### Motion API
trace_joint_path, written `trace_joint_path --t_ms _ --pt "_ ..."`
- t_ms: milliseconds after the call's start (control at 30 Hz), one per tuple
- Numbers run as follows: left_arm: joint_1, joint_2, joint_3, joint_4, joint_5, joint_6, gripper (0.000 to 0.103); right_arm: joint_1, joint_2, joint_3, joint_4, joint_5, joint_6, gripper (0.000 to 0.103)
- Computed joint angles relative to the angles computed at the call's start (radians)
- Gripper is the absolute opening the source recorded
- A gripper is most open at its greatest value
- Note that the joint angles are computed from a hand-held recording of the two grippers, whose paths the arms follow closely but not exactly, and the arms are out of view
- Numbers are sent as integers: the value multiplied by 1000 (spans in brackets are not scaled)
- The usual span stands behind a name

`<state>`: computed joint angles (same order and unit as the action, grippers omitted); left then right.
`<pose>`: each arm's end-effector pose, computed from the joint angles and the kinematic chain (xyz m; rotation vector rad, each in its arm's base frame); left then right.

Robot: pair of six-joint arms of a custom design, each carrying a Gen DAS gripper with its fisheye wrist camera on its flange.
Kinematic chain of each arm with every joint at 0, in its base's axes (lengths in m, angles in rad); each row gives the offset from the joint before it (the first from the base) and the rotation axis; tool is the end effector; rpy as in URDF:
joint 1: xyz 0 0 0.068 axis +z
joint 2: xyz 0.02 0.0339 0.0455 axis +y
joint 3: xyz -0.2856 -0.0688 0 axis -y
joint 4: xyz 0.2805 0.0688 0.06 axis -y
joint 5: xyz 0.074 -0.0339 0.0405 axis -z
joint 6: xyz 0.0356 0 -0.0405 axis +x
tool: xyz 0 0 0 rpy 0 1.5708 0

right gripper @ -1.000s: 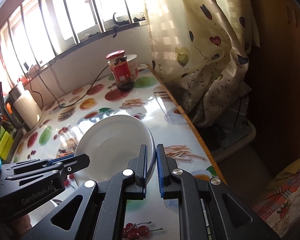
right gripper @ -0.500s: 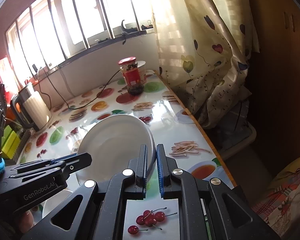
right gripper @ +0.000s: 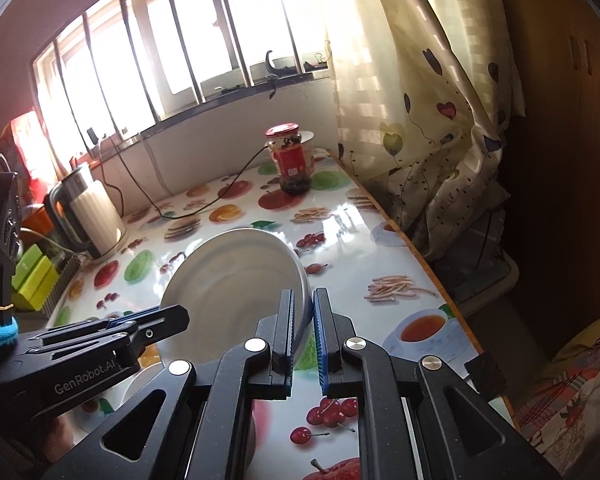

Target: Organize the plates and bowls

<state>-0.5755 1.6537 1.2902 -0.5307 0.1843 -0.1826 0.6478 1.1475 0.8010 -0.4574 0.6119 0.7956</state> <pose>0.3282 -0.2207 0.2695 0.5734 2.4605 -0.5455 0.2184 0.1397 0.2608 0.4388 2.1577 0.0642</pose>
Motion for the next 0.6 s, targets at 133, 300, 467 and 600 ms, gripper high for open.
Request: trace_joint_path --t_ms 133,300,467,600 --pt "14 -30 -32 0 10 -3 13 43 4 6 -14 27 36 10" --pt "34 -70 -70 14 21 -7 13 87 13 17 -21 52 57 10" --pt "56 -112 -106 16 31 -11 13 120 30 31 -25 63 70 10" --pt "71 -141 -132 17 34 -9 13 147 43 40 -26 71 81 10"
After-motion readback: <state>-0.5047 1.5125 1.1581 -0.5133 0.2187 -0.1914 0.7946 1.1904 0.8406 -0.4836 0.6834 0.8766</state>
